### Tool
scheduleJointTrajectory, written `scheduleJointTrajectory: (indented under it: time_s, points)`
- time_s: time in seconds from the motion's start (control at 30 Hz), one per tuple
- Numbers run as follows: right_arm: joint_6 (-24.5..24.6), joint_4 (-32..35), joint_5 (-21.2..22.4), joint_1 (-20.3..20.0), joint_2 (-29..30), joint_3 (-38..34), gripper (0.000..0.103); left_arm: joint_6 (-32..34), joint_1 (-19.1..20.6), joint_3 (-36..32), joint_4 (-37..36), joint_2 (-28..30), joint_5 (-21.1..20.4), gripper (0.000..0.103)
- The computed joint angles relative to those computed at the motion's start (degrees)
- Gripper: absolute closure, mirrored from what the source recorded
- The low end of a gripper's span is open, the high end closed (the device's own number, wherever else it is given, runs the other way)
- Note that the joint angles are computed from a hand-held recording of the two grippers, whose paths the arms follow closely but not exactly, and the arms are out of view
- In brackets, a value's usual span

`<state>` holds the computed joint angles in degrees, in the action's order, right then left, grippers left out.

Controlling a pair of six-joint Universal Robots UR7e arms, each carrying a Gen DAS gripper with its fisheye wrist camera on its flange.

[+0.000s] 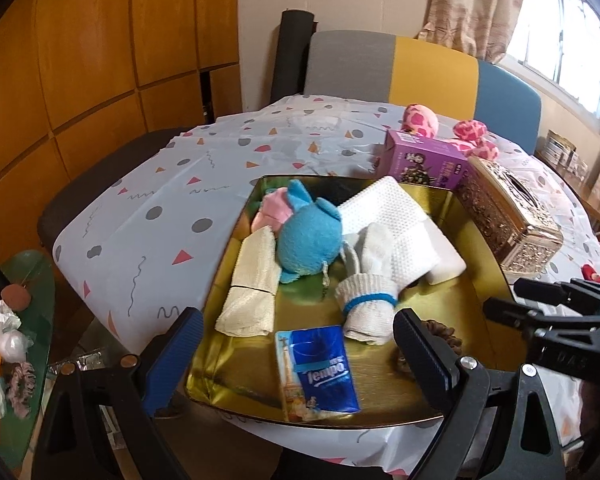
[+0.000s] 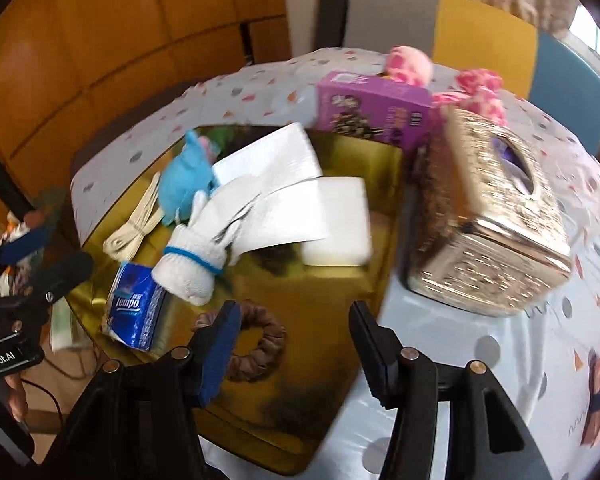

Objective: Organize soft objects
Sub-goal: 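Move both grippers from the gold tray toward the red sock and pink towel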

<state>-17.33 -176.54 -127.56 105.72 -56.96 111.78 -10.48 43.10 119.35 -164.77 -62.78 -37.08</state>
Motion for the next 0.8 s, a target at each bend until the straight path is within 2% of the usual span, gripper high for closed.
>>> scheduleJointTrajectory:
  time_s: [0.43,0.67,0.8]
  points:
    - [2.16,-6.82,-3.21,-2.32,-7.03,4.92,0.046,3.91,-2.75,-0.27,0.38,1.87,-3.1,0.007]
    - [3.98,-9.66,-6.31,-6.1,-13.38,7.47,0.046,7.08,-4.37,-1.05,0.69,3.79,-5.61,0.007]
    - [4.2,-12.66,-9.93,-8.74,-17.72,8.86,0.046,8.37,-5.05,-2.0,1.36,4.93,-8.46,0.007]
